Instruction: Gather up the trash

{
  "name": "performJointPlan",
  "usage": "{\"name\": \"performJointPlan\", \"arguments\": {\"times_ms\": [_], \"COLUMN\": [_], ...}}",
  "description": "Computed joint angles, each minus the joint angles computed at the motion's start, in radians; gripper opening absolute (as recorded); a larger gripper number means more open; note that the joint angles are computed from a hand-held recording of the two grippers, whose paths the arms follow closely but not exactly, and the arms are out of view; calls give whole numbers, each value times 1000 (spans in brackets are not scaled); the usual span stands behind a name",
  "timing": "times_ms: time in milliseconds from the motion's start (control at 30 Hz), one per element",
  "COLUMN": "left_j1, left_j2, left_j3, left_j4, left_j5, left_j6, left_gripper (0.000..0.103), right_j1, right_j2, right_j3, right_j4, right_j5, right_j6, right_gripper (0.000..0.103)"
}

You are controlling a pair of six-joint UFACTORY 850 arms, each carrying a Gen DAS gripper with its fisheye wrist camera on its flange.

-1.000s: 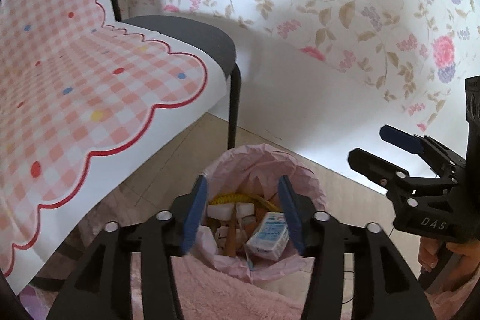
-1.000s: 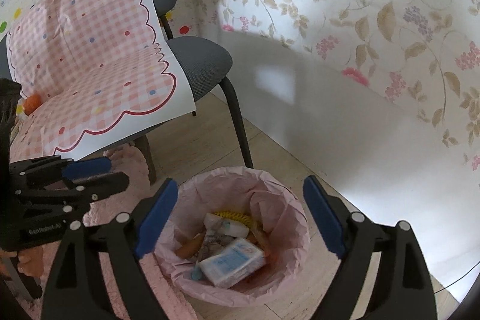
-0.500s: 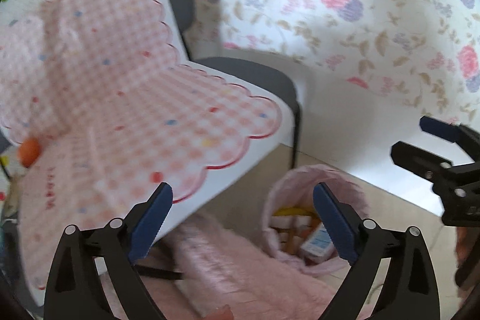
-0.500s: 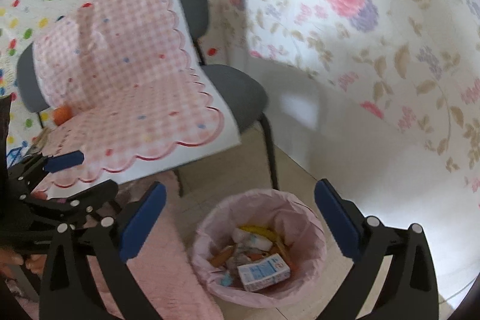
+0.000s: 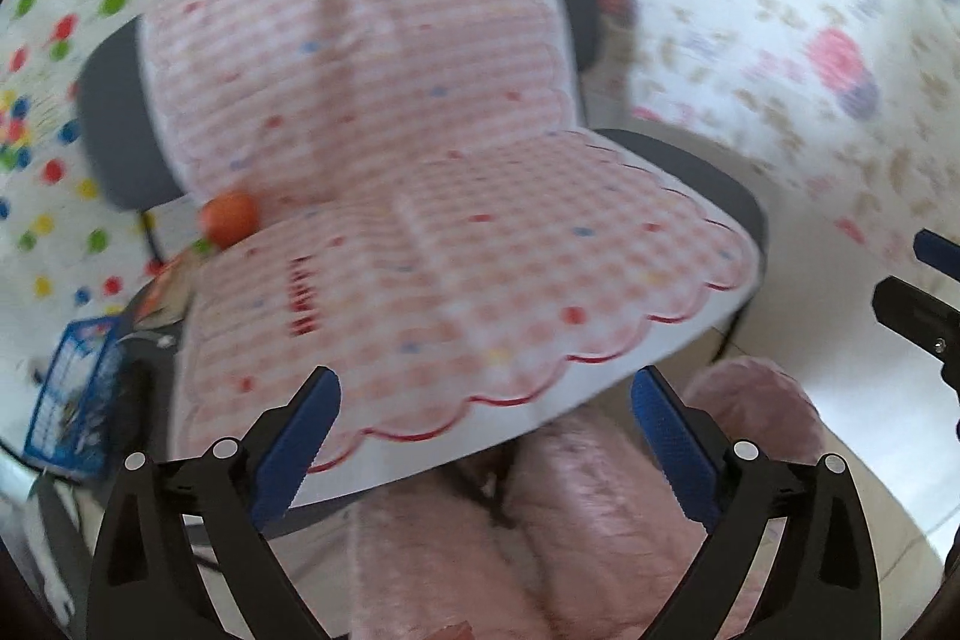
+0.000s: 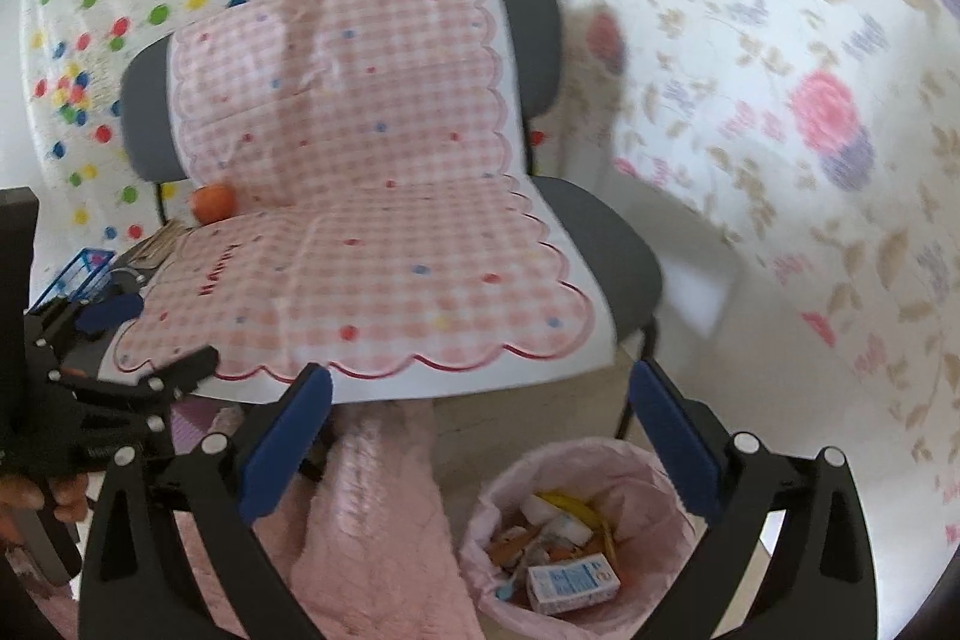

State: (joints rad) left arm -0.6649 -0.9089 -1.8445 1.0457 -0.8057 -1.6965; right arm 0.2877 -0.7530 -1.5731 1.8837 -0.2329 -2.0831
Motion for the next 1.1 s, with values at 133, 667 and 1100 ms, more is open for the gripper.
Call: {"name": "performJointPlan", "arguments": {"times_ms": [133,667,1100], "left_j1": [5,25,30], "left_j2": [59,170,167], "left_j3": [81,242,236], "left_j4": [-12,-14,-17], "left_j5": [-57,-94,-89], "left_j6": [-52,-179,-168], "left_gripper": [96,96,96], "right_j1": [20,71,83], "right_j2": [-16,-68,-87], "right_j3": [-38,-135,-156], "right_j4": [-147,-293,-392], "right_j5": [-27,-22,-20], "right_j6": [138,274,364], "right_gripper": [97,97,97]}}
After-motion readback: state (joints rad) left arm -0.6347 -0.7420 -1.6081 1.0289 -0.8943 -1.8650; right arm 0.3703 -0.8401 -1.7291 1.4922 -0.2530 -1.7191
